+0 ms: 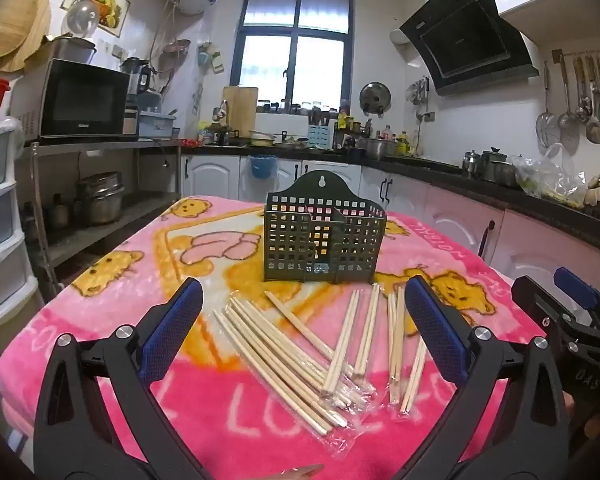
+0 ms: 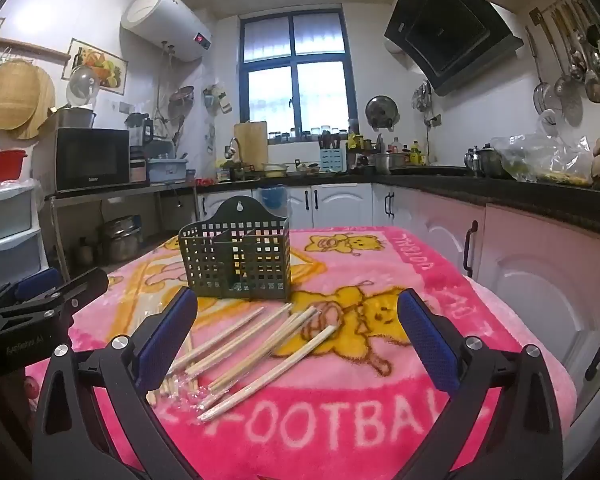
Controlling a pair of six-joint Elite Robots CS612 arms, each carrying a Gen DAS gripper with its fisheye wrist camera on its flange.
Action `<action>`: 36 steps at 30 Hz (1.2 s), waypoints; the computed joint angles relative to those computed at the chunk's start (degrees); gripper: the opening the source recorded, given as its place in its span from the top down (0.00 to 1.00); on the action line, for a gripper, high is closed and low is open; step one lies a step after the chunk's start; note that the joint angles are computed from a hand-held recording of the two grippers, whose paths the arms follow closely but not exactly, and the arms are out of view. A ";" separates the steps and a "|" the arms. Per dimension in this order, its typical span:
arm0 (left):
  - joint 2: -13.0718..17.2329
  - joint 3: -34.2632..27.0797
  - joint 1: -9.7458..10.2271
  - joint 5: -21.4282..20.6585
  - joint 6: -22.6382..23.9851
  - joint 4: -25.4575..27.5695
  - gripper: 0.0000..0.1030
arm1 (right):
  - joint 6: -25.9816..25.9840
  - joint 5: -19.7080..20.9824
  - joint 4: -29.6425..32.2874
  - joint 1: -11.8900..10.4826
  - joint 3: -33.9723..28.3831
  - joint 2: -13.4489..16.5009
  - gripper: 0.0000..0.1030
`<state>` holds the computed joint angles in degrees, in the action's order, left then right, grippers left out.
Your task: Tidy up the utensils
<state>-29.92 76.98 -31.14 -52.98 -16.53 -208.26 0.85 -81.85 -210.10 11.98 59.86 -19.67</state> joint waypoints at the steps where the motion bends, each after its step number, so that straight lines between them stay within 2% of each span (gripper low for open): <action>1: 0.04 -0.04 0.00 -0.01 0.10 -0.17 0.09 | -0.09 0.04 0.26 -0.01 0.09 -0.08 0.06; 36: 0.26 -0.29 -0.04 0.27 0.80 -0.75 0.09 | 0.04 -0.44 -0.53 0.03 0.66 -0.47 0.06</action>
